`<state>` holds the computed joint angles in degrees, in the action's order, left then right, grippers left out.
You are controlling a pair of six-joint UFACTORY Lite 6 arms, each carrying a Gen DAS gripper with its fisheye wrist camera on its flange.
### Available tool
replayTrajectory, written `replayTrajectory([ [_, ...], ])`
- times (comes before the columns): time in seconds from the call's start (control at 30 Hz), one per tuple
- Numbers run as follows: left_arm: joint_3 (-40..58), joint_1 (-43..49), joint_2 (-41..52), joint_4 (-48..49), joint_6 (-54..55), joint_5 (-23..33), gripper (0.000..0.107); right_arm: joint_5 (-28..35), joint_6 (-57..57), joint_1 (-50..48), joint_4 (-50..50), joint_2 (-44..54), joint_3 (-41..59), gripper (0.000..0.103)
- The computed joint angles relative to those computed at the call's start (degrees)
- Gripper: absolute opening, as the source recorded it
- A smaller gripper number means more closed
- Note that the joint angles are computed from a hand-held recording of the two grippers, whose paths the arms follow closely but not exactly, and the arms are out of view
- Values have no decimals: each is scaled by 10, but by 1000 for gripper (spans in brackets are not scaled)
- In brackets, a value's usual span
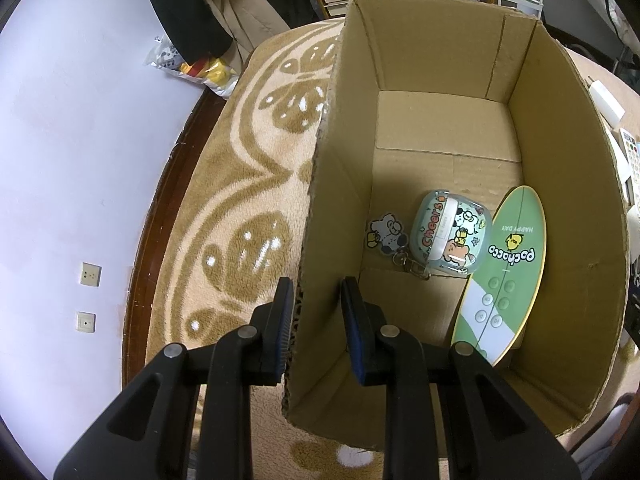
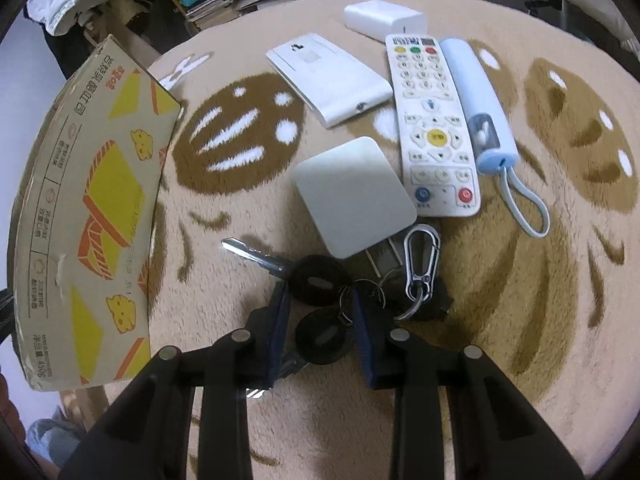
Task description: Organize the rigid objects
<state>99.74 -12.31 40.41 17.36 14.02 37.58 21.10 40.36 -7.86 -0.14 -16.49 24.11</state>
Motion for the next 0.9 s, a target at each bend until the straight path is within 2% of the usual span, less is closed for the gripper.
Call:
replayTrajectory([
  [0.07,-1,1,-2,-3,3,0,24,-7,52,17,-41,27,25,32],
  [0.3,15,3,6,-14,8,10,24,-28,82,16,-54,-12,8,32],
  [0.43,21,4,9,-16,10,13,24,-28,155,36,-116,-29,13,32],
  [0.67,23,3,10,-17,10,15,24,-22,151,28,-110,-80,10,32],
  [0.77,23,4,10,-17,10,15,24,-20,199,44,-150,-92,9,32],
  [0.9,24,4,11,-17,10,16,24,-19,200,42,-157,-111,11,32],
])
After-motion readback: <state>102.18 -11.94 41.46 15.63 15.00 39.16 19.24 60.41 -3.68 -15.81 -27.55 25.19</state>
